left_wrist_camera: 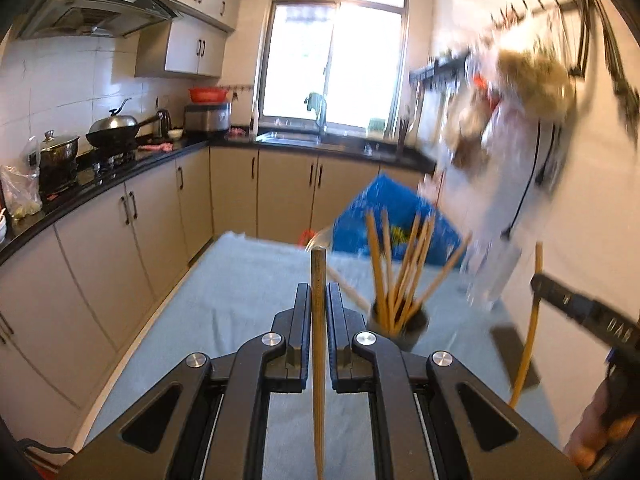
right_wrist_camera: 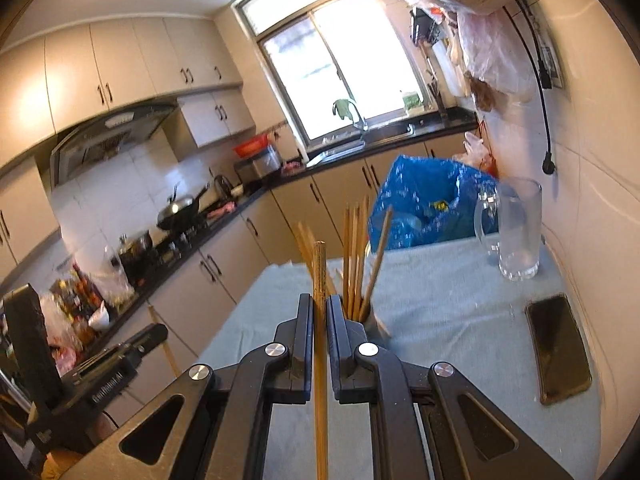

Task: Organize utensils
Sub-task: 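Lift both held chopsticks up toward the black holder cup, then lower the right gripper's chopstick into the cup while the left gripper lowers its chopstick in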

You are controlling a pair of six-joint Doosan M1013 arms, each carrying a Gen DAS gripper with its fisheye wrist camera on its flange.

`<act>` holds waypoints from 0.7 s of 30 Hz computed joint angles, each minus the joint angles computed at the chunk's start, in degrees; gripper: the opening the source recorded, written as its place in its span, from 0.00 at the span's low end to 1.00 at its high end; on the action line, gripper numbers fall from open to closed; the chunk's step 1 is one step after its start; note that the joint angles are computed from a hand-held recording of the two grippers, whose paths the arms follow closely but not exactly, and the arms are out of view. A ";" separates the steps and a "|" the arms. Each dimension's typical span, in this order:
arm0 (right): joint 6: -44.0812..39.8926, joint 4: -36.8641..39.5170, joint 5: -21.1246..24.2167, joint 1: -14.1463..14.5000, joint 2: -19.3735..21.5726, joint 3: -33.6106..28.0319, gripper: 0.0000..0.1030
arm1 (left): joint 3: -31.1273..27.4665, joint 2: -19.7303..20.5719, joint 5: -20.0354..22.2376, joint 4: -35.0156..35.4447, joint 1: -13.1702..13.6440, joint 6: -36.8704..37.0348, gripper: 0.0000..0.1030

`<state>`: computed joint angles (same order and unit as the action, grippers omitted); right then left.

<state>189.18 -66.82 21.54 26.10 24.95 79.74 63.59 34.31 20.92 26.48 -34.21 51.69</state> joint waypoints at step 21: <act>-1.70 0.35 1.34 -2.68 3.75 -6.34 0.07 | -11.44 6.35 3.27 0.02 -0.92 6.69 0.07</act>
<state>187.48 -66.47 22.88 23.42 28.70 73.40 52.15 40.65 24.20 26.50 -35.12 58.38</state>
